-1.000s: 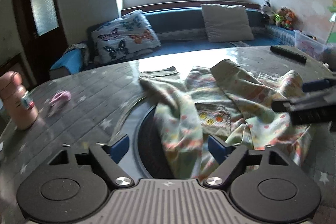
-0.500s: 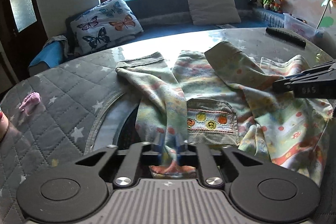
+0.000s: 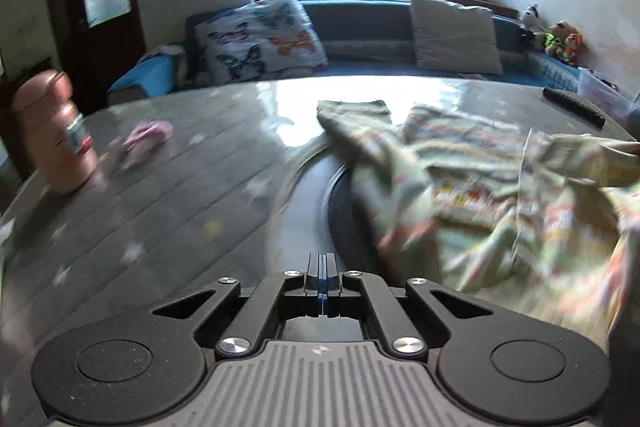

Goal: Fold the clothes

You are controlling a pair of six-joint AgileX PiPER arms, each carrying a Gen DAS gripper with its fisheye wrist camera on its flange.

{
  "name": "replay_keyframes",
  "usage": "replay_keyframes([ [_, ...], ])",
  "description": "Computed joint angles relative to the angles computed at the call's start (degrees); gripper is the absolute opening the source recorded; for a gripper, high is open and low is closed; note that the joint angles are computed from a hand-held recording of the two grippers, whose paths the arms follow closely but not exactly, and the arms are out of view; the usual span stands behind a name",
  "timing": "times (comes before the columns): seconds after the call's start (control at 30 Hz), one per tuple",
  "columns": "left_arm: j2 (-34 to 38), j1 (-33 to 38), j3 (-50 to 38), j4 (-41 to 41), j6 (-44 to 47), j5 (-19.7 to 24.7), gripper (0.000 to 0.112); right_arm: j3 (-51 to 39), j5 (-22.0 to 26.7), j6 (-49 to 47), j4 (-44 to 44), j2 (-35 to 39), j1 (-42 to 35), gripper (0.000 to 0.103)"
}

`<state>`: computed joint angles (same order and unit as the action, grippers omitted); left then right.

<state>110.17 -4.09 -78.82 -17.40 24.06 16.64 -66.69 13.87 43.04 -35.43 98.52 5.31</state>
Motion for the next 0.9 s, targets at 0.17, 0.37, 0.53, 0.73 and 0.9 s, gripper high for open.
replay_keyframes([
  [0.17,-5.33,2.97,6.54,-5.37,5.9,0.5,0.001,13.5,1.85,14.47,-12.0,-11.83,-0.19,0.005],
  [0.37,-5.31,-0.6,3.12,-4.45,4.11,2.72,0.027,22.71,9.16,20.58,-13.12,-19.54,0.71,0.01],
  [0.53,0.05,-7.52,-5.27,11.89,-11.85,1.74,0.056,22.54,11.89,30.44,-22.08,-19.76,3.48,0.04],
  [0.73,11.59,-12.11,-20.35,27.65,-26.37,7.2,0.06,15.93,8.92,28.48,-22.99,-11.23,4.86,0.055],
  [0.9,17.89,-12.18,-27.53,28.1,-25.59,11.68,0.048,10.03,9.11,22.92,-19.96,-2.72,5.85,0.049],
])
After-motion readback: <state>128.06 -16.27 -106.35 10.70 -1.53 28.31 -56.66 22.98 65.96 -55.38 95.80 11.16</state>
